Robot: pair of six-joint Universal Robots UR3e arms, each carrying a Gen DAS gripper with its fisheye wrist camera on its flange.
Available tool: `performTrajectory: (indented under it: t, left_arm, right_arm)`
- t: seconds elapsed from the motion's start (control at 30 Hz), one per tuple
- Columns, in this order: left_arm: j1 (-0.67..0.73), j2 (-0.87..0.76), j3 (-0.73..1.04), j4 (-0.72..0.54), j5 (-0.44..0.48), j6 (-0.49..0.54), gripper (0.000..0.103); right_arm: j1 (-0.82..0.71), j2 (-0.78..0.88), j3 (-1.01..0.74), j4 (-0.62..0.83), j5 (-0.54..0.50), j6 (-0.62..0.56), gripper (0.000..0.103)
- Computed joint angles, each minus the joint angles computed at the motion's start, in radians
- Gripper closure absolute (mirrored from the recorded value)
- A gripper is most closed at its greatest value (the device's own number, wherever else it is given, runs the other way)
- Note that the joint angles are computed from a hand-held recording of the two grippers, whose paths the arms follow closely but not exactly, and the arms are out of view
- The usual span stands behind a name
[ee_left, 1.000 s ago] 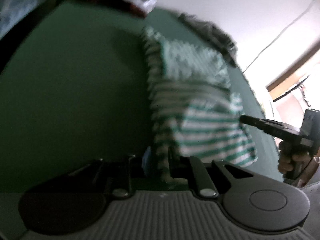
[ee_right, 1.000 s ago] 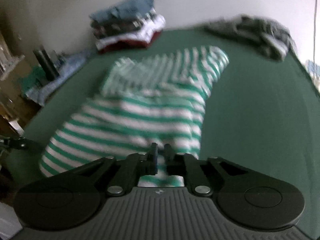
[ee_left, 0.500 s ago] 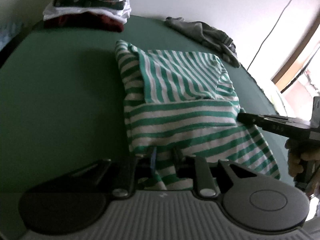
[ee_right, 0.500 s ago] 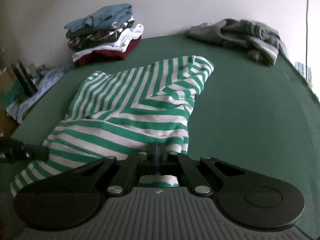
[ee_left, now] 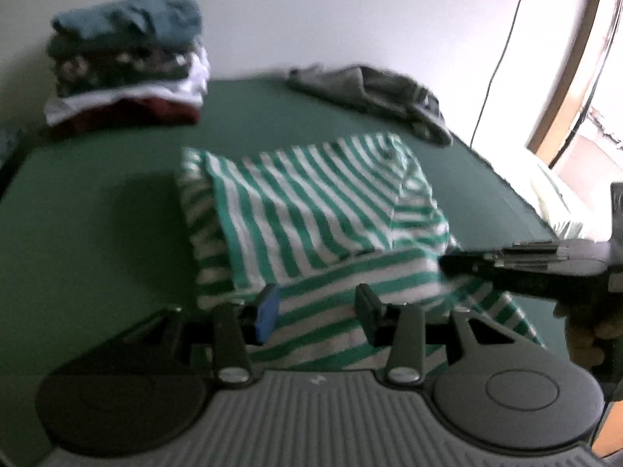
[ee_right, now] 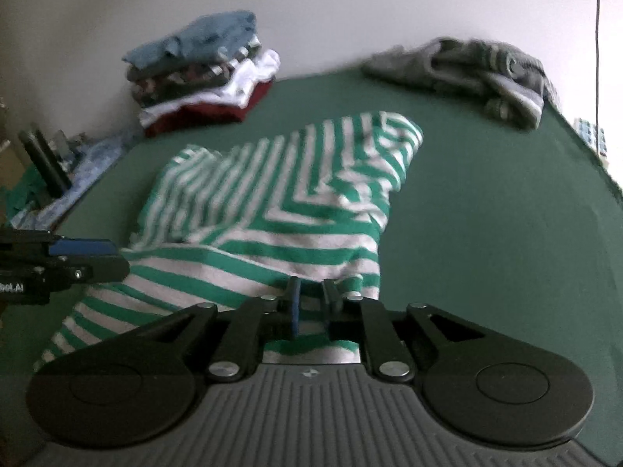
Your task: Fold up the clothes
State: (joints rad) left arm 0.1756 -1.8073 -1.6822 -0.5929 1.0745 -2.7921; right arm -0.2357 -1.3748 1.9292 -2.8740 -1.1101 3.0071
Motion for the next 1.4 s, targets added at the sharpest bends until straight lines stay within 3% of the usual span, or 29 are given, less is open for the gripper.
performTrajectory:
  t: [0.07, 0.13, 0.2, 0.27, 0.4, 0.5, 0.6, 0.77, 0.8, 0.83, 0.87, 0.97, 1.1, 1.2, 1.4]
  left_arm:
    - [0.010, -0.004, -0.041, 0.048, -0.001, -0.009, 0.048]
    - [0.029, 0.000, -0.048, 0.042, -0.020, -0.004, 0.047]
    - [0.029, 0.006, -0.035, 0.016, -0.004, 0.018, 0.044]
    - [0.025, 0.025, -0.035, 0.004, 0.019, 0.032, 0.045]
    - [0.058, 0.148, -0.144, 0.068, -0.041, 0.069, 0.049]
    - [0.073, 0.211, -0.181, -0.031, -0.104, 0.144, 0.045]
    - [0.075, 0.234, -0.224, -0.097, -0.079, 0.177, 0.043]
    - [0.085, 0.265, -0.286, -0.103, -0.096, 0.200, 0.020]
    - [0.075, 0.267, -0.298, -0.082, -0.085, 0.205, 0.020]
    - [0.073, 0.276, -0.307, -0.075, -0.079, 0.219, 0.023]
    - [0.086, 0.297, -0.316, -0.087, -0.090, 0.232, 0.028]
    - [0.163, 0.385, -0.336, -0.194, -0.144, 0.275, 0.031]
    - [0.273, 0.490, -0.350, -0.382, -0.163, 0.322, 0.029]
    - [0.334, 0.536, -0.370, -0.474, -0.144, 0.357, 0.029]
    - [0.419, 0.562, -0.363, -0.646, -0.209, 0.405, 0.046]
  right_arm:
    - [-0.011, 0.003, 0.004, -0.010, 0.007, 0.000, 0.094]
    - [-0.015, -0.004, 0.005, -0.008, -0.003, -0.006, 0.094]
    - [-0.001, -0.040, 0.019, -0.021, -0.076, -0.012, 0.087]
    - [-0.040, -0.110, 0.055, 0.005, -0.049, -0.033, 0.081]
    - [-0.132, -0.309, 0.119, 0.250, 0.099, -0.158, 0.081]
    - [-0.148, -0.436, 0.175, 0.426, 0.170, -0.267, 0.081]
    - [-0.122, -0.487, 0.216, 0.483, 0.137, -0.302, 0.082]
    - [-0.168, -0.546, 0.297, 0.477, 0.072, -0.272, 0.092]
    - [-0.149, -0.543, 0.304, 0.439, 0.035, -0.259, 0.090]
    - [-0.118, -0.530, 0.302, 0.397, -0.023, -0.235, 0.071]
    - [-0.098, -0.522, 0.304, 0.365, -0.067, -0.226, 0.068]
    - [-0.198, -0.630, 0.315, 0.483, 0.055, -0.250, 0.072]
    - [-0.239, -0.699, 0.292, 0.668, 0.091, -0.345, 0.072]
    - [-0.244, -0.704, 0.311, 0.689, 0.090, -0.329, 0.072]
    - [-0.256, -0.717, 0.309, 0.762, 0.112, -0.344, 0.075]
